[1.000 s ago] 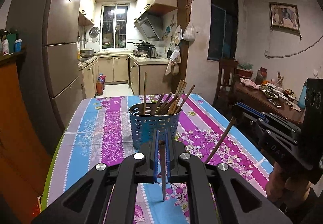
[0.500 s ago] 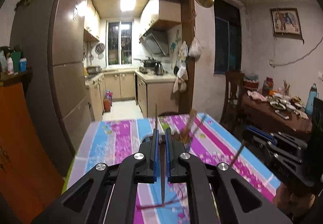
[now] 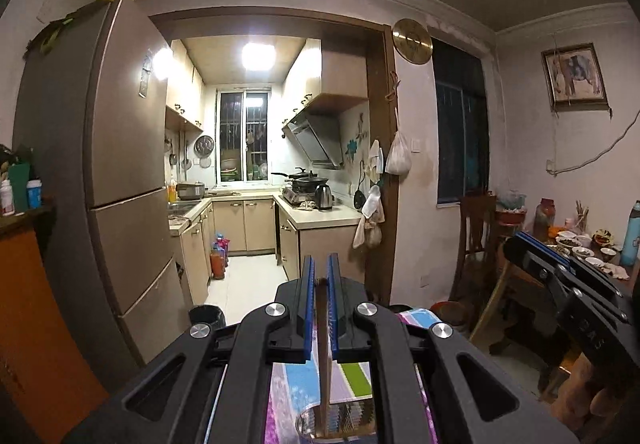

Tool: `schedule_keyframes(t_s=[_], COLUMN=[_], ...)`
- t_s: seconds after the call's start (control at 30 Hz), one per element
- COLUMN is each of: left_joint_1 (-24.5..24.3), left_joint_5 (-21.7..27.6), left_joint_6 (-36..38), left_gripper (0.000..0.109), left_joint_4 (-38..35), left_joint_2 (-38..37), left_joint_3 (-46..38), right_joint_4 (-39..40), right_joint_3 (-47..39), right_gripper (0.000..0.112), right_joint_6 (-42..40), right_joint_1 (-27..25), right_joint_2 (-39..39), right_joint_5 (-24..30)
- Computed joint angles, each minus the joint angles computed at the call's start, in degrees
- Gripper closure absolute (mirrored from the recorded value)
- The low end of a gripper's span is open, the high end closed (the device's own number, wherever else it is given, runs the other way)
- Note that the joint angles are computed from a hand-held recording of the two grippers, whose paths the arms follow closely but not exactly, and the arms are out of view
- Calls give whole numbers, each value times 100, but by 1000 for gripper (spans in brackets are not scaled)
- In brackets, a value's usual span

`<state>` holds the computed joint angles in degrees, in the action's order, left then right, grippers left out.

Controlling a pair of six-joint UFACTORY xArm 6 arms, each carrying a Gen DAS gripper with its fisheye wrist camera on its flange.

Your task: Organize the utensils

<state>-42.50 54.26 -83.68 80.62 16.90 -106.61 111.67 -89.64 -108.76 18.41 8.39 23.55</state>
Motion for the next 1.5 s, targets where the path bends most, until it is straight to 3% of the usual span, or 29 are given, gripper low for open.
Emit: schedule_keyframes(t_s=[0.2, 0.37, 0.53, 0.57, 0.67, 0.7, 0.77, 0.83, 0.9, 0.93, 1.0, 1.03, 1.07, 1.13, 1.17, 1.27, 1.4, 1.5], left_joint_1=[554, 901, 1026, 1037, 1012, 966, 856, 598, 190, 10, -531, -728, -941, -1317, -1478, -1818, -2181, -2407], left_joint_5=[-701, -1227, -1279, -1262, -1155, -1042, -845, -221, 691, 1040, 2020, 2322, 2628, 3118, 3276, 3187, 3277, 3445], left_joint_6=[129, 2, -253, -285, -539, -772, -1207, -1508, -1503, -1523, -1682, -1743, -1799, -1798, -1851, -2275, -2423, -2606], left_gripper=[101, 101, 101, 100, 97, 95, 80, 73, 69, 61, 41, 28, 22, 17, 10, 10, 10, 10], left_joint_4=[-502, -738, -742, -751, -561, -345, 76, 430, 573, 620, 723, 720, 689, 509, 389, 132, -286, -412], left_joint_2=[539, 811, 1058, 1073, 870, 663, 236, -194, -567, -678, -896, -921, -934, -837, -784, -735, -373, -58], left_joint_3=[-175, 120, 376, 419, 683, 886, 1326, 1735, 2116, 2253, 2645, 2742, 2853, 2898, 2917, 3054, 2838, 2607], right_joint_4=[-577, -1028, -1628, -1685, -1319, -1092, -488, -87, 438, 700, 1300, 1533, 1830, 2749, 3021, 4096, 5491, 5242], right_joint_3=[-874, -1124, -1190, -1163, -931, -821, -458, -158, 318, 581, 1290, 1596, 1928, 2707, 2931, 3558, 3682, 4303], right_gripper=[108, 108, 107, 105, 77, 75, 75, 75, 59, 53, 29, 22, 14, 14, 14, 14, 14, 14], right_joint_6=[919, 1416, 2157, 2236, 1989, 1789, 1184, 820, 302, 52, -586, -892, -1282, -2378, -2701, -3870, -5283, -5055], right_joint_1=[29, 87, 87, 70, -11, -43, -216, -403, -625, -737, -992, -1094, -1186, -1318, -1353, -1371, -1154, -953], right_joint_2=[1032, 1603, 2058, 2093, 1944, 1842, 1467, 1146, 690, 460, -128, -365, -609, -1163, -1298, -1677, -1829, -2192], right_joint_5=[27, -6, 71, 84, 54, 65, 127, 203, 224, 265, 359, 429, 483, 486, 484, 234, -844, -398])
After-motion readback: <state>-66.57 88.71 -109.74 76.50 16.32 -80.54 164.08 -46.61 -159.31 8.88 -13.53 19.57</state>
